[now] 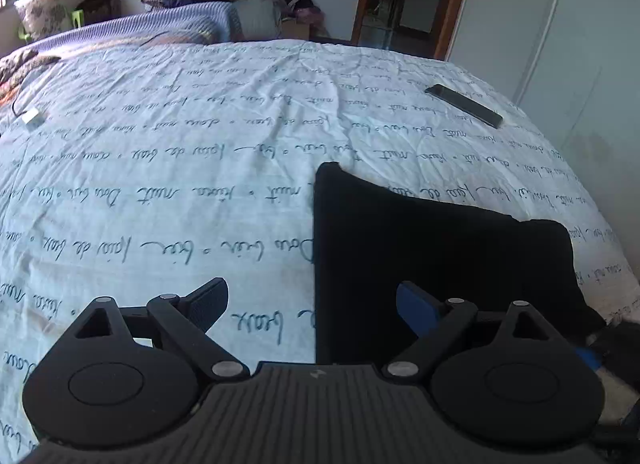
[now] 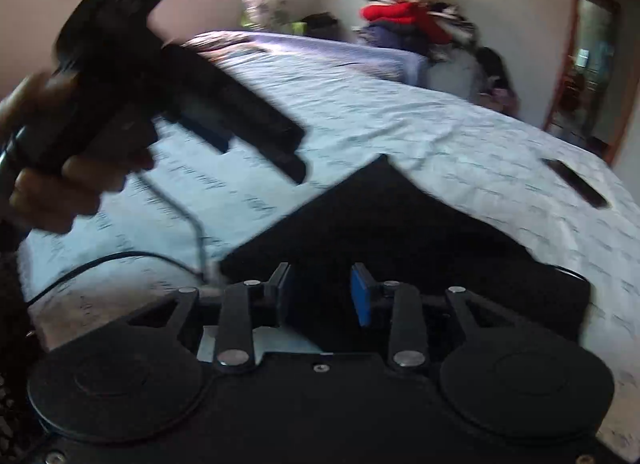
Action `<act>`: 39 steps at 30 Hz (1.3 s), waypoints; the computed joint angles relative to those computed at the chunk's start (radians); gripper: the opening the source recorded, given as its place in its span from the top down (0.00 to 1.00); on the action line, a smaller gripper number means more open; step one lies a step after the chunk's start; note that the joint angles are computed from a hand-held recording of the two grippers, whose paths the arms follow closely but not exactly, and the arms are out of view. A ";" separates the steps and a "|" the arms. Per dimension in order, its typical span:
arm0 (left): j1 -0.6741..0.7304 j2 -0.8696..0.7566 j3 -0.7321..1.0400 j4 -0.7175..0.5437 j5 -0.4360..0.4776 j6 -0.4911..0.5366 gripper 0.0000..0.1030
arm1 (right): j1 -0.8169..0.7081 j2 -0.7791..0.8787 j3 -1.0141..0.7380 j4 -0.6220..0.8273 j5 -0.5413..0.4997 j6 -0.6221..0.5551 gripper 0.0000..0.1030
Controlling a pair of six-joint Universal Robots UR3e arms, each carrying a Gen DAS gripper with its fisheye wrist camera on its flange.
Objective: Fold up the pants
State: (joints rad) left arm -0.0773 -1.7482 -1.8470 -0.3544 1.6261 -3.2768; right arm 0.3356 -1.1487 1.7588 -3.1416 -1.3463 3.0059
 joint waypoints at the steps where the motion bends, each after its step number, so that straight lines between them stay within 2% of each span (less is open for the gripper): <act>1: -0.037 -0.046 0.009 0.054 0.043 0.005 0.10 | -0.038 -0.010 0.037 -0.024 -0.017 0.064 0.67; 3: -0.110 -0.154 0.040 0.164 0.152 0.038 0.09 | -0.127 -0.022 0.120 -0.023 -0.002 0.114 0.68; 4: -0.141 -0.205 0.081 0.148 0.213 0.061 0.11 | -0.168 -0.036 0.164 -0.026 0.061 0.106 0.79; 5: -0.168 -0.250 0.128 0.105 0.274 0.077 0.12 | -0.198 -0.055 0.218 -0.079 0.111 0.131 0.80; 6: -0.177 -0.271 0.140 0.098 0.298 0.086 0.13 | -0.204 -0.082 0.251 -0.109 0.114 0.151 0.80; 9: -0.166 -0.234 0.114 0.104 0.287 0.049 0.14 | -0.159 -0.102 0.262 -0.211 -0.040 0.168 0.74; 12: -0.170 -0.212 0.118 0.098 0.252 0.019 0.10 | -0.174 -0.062 0.227 -0.185 -0.049 0.176 0.62; 13: -0.180 -0.220 0.138 0.074 0.256 0.020 0.10 | -0.166 -0.037 0.200 -0.156 -0.071 0.177 0.58; 15: -0.210 -0.257 0.188 0.037 0.291 0.021 0.10 | -0.147 0.010 0.194 -0.170 -0.133 0.134 0.56; 16: -0.225 -0.273 0.201 0.033 0.311 0.020 0.10 | -0.136 0.024 0.200 -0.198 -0.155 0.131 0.50; 18: -0.243 -0.292 0.220 0.021 0.338 0.018 0.10 | -0.140 0.028 0.207 -0.211 -0.148 0.132 0.50; 19: -0.251 -0.299 0.225 0.022 0.350 0.016 0.10 | -0.138 0.024 0.202 -0.203 -0.150 0.130 0.54; 20: -0.257 -0.303 0.227 0.024 0.360 0.017 0.10 | -0.122 0.017 0.200 -0.203 -0.181 0.112 0.66; 22: -0.266 -0.312 0.239 0.019 0.377 0.021 0.10 | -0.102 0.009 0.191 -0.187 -0.209 0.059 0.69; 24: -0.271 -0.321 0.253 0.012 0.389 0.021 0.10 | -0.106 0.010 0.186 -0.198 -0.218 0.054 0.76; 26: -0.270 -0.324 0.262 0.001 0.386 0.014 0.10 | -0.126 0.008 0.184 -0.202 -0.212 0.073 0.89; 28: -0.268 -0.326 0.268 -0.008 0.380 0.005 0.10 | -0.144 0.005 0.182 -0.190 -0.183 0.092 0.90; 32: -0.277 -0.343 0.281 -0.005 0.395 0.008 0.09 | -0.106 0.070 0.137 -0.204 -0.256 0.088 0.90; 36: -0.278 -0.345 0.283 -0.008 0.397 0.009 0.09 | -0.103 0.071 0.103 -0.160 -0.272 0.106 0.90; 39: -0.263 -0.306 0.237 0.010 0.358 0.011 0.09 | -0.089 0.036 0.126 -0.203 -0.301 0.120 0.80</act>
State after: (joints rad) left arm -0.3407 -2.0540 -1.6103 -0.3443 1.9837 -3.2658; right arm 0.2463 -1.1124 1.8853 -3.3444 -1.6469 3.1256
